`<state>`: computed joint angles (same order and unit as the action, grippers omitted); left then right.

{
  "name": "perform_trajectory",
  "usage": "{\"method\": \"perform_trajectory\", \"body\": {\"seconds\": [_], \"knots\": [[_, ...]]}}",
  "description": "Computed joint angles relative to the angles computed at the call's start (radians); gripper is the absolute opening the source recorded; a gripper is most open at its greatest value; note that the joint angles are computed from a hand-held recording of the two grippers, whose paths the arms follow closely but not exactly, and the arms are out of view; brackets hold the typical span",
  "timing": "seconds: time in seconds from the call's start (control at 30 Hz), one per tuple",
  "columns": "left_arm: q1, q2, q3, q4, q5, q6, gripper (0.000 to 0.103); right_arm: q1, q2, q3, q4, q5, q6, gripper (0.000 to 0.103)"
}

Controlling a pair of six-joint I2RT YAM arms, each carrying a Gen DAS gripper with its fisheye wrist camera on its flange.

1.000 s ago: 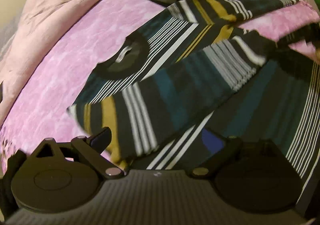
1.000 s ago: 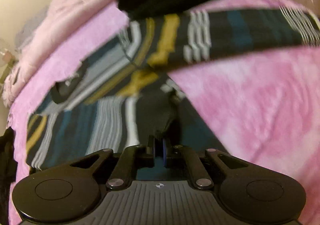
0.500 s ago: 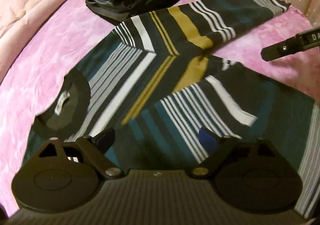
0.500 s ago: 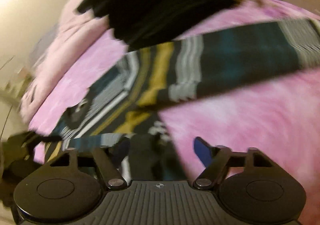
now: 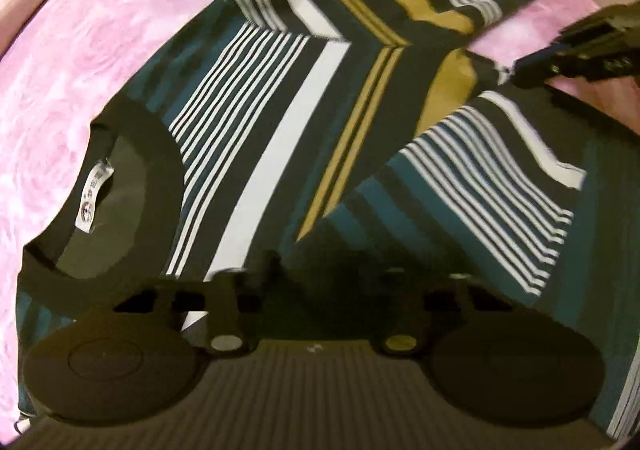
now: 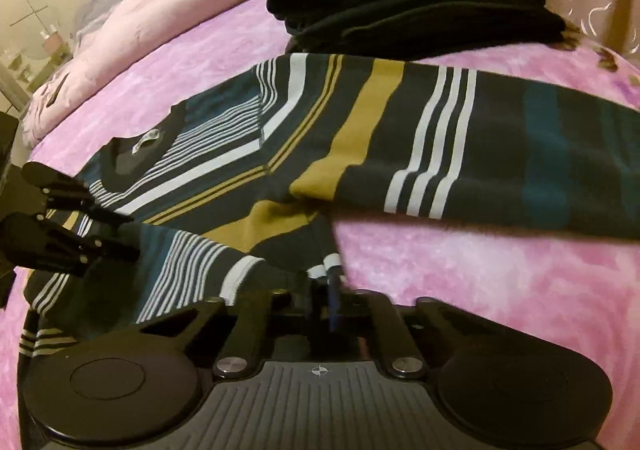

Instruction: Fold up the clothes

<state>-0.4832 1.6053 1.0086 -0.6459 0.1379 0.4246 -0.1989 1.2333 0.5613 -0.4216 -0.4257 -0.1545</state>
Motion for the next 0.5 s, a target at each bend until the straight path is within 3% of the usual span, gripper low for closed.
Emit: {"method": "perform_trajectory", "body": {"seconds": [0.1,0.23,0.37,0.4,0.43,0.5], "knots": [[0.017,-0.071,-0.013,0.0,-0.006,-0.018,0.003,0.015,-0.053,0.026,-0.017,0.008,0.027,0.003],[0.041,-0.081,-0.03,0.05,-0.004,-0.063,0.004,0.027,-0.011,0.037,0.069,0.016,0.097,0.004],[0.008,-0.012,-0.043,0.095,-0.073,-0.092,0.015,0.065,0.147,0.057,0.119,0.089,0.115,0.005],[0.001,-0.015,-0.041,0.096,-0.093,-0.106,0.022,0.063,0.144,0.06,0.115,0.1,0.126,0.016],[-0.004,-0.024,-0.041,0.097,-0.107,-0.117,0.025,0.055,0.121,0.057,0.107,0.103,0.13,0.035],[-0.01,-0.066,-0.05,0.091,-0.115,-0.127,0.03,0.034,0.068,0.044,0.085,0.101,0.129,0.057]]}}
